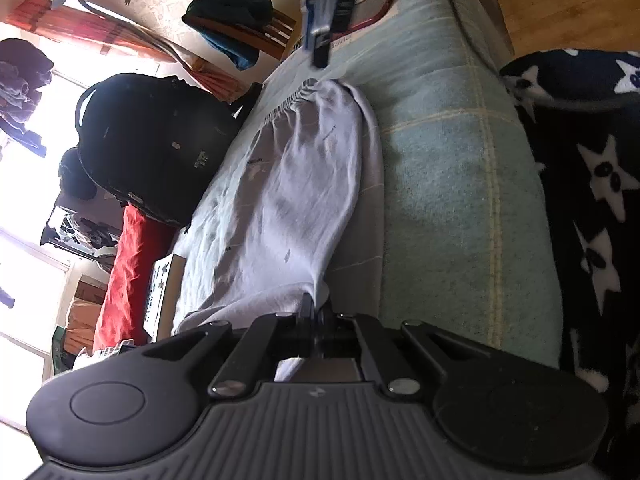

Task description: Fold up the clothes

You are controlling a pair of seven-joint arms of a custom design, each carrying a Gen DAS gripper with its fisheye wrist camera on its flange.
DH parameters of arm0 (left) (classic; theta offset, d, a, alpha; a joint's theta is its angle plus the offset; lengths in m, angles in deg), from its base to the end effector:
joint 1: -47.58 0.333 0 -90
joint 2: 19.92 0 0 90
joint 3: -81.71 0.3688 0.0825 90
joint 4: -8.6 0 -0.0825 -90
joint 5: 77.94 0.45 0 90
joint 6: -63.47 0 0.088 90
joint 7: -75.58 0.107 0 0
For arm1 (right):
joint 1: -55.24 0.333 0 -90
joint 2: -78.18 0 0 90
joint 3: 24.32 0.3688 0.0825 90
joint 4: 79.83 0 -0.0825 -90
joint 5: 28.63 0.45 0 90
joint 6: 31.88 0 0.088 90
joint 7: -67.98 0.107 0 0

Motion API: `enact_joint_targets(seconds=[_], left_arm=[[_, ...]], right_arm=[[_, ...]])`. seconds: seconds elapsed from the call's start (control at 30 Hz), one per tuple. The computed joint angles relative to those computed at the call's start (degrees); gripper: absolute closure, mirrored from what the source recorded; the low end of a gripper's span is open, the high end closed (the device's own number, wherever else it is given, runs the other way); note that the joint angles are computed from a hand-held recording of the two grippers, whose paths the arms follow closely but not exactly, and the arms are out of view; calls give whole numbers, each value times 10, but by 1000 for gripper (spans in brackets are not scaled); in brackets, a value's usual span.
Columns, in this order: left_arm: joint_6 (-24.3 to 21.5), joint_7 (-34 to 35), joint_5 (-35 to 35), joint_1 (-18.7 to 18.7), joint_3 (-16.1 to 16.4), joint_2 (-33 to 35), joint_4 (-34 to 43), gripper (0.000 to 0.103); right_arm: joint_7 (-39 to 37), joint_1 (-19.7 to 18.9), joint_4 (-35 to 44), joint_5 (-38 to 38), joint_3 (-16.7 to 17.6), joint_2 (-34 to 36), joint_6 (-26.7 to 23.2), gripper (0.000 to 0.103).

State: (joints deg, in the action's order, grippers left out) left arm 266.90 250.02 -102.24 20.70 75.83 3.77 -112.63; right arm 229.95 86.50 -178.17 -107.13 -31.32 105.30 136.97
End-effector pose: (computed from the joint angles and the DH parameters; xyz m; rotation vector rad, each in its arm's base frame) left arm 0.6004 -0.3192 0.3288 -0.0411 2.1883 -0.4745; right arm 0.6631 0.3828 0.3683 -2.0273 1.2302 -0.9225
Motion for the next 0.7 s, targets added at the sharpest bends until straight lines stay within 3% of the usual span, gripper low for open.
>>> enact_joint_targets(seconds=[0.1,0.13,0.2,0.23,0.27,0.37,0.47,0.53,0.67,0.7], left_arm=[[-14,8,-31,-20,17,-4,-1,100],[-11,4,-31,-18,14,-7,-5,94],[-19,-11,-31,-6,5,-20,-17,92],[-28,-22,-30,2,0,-29,-24,92],[-37,-33,-27,10,-4,-38,-32,92],[-85,-83,-46,18,2,-68,-44,92],[-174,-180,-88,39,13,-86,-23,91],[-234,-234,-146,106,-33,-85,6,90],[-321,-267,-295,247,-135,-57,65,79],[-351,-276,-323,269,-145,-47,80,75]], right_arm=[[1,-22,30,66,22,35,73,56],[-13,-31,40,99,35,50,85,55],[-88,-68,48,194,90,75,74,55],[-90,-70,51,204,96,82,69,54],[-85,-58,52,216,83,89,71,52],[18,20,32,197,-20,78,128,45],[82,95,7,212,-117,72,182,43],[99,152,-4,232,-182,75,203,43],[95,208,-13,281,-246,86,231,42],[92,218,-14,295,-258,90,241,40]])
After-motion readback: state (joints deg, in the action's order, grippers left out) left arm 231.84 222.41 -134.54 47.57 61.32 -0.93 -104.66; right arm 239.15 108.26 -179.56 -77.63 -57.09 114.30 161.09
